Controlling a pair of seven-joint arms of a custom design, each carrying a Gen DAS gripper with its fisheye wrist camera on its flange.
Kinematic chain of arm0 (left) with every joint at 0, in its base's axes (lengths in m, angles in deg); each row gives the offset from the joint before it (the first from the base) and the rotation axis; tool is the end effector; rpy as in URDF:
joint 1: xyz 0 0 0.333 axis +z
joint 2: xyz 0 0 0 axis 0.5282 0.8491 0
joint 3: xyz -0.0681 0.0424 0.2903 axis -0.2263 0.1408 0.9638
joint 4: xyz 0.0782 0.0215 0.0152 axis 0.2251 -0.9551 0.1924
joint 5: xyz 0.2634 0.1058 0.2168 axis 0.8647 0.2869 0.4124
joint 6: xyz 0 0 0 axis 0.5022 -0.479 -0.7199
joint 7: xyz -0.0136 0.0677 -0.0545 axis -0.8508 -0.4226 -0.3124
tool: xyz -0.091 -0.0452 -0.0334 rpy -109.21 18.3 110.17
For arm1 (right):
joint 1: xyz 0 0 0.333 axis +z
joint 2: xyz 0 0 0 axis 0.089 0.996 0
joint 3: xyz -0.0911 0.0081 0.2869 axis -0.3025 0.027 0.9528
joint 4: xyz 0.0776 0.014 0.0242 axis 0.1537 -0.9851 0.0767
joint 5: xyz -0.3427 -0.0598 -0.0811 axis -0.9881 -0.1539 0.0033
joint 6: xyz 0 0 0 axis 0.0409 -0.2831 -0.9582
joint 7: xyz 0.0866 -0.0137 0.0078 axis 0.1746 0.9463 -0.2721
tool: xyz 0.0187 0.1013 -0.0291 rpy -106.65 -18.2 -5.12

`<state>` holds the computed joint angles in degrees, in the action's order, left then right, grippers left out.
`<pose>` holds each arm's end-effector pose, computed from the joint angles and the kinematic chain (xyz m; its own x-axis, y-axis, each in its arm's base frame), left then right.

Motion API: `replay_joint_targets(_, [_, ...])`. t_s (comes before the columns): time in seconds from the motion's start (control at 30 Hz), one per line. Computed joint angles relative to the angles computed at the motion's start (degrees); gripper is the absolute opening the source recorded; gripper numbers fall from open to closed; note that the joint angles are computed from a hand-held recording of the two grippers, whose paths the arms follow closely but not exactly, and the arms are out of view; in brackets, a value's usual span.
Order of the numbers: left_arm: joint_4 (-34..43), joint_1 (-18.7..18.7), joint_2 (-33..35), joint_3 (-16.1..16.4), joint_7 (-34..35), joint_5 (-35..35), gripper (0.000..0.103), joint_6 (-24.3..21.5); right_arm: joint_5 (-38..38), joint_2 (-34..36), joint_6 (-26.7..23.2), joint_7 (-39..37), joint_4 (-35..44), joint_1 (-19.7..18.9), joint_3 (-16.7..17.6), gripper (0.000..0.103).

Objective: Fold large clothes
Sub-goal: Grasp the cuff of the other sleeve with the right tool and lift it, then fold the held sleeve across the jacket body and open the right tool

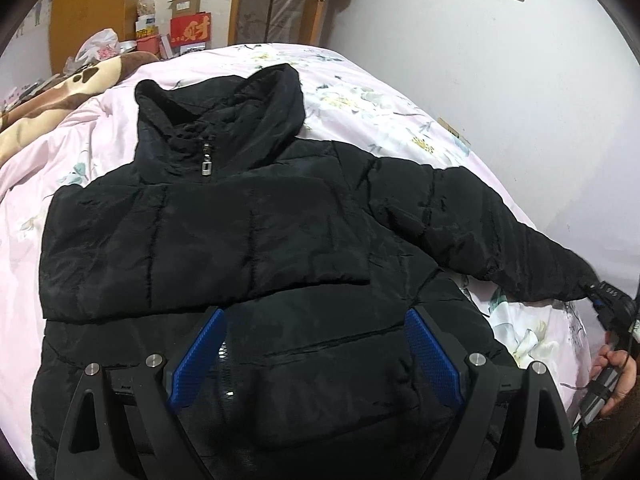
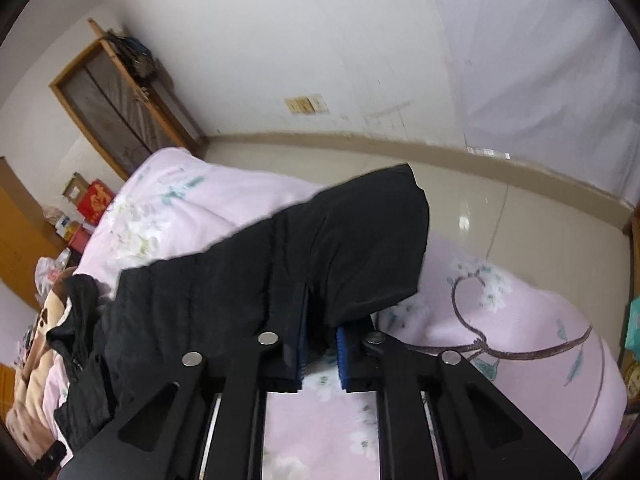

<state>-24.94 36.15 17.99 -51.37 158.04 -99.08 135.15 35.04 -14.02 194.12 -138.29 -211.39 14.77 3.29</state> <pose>0.5757 -0.0285 0.5698 -0.5781 -0.7950 0.1839 -0.7107 0.3798 -0.5922 0.3516 0.1686 0.5347 -0.8103 -0.4275 -0.4008 -0.0850 0.7624 -0.6415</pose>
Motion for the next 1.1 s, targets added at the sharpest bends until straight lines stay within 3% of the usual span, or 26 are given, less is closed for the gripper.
replay_joint_targets(0.2, [2.17,1.62,1.20,0.87,-0.29,-1.11,0.091,-0.82,-6.46,6.03,-4.16,-5.86,10.74,0.42,2.78,0.008])
replay_joint_targets(0.3, [4.11,2.83,2.48,1.25,-0.73,-1.42,0.091,-2.07,-10.19,9.72,-2.65,-7.12,15.62,1.70,2.32,0.008])
replay_joint_targets(0.57, [8.48,6.26,5.54,1.46,-1.90,-1.65,0.091,-2.79,-17.18,22.87,0.88,-14.15,29.64,6.89,-0.52,0.008])
replay_joint_targets(0.7, [10.81,8.07,7.24,1.34,-2.12,-2.41,0.091,-3.56,-18.45,30.80,0.09,-19.95,38.24,10.57,-1.85,0.008])
replay_joint_targets(0.93, [15.24,10.96,10.94,0.90,-3.21,-2.95,0.091,-5.81,-18.82,42.75,-0.40,-28.77,51.75,16.99,-5.08,0.008])
replay_joint_targets(1.1, [20.48,13.02,15.19,0.14,-5.78,-2.86,0.091,-9.85,-16.53,52.40,0.76,-35.54,62.69,20.77,-7.43,0.008])
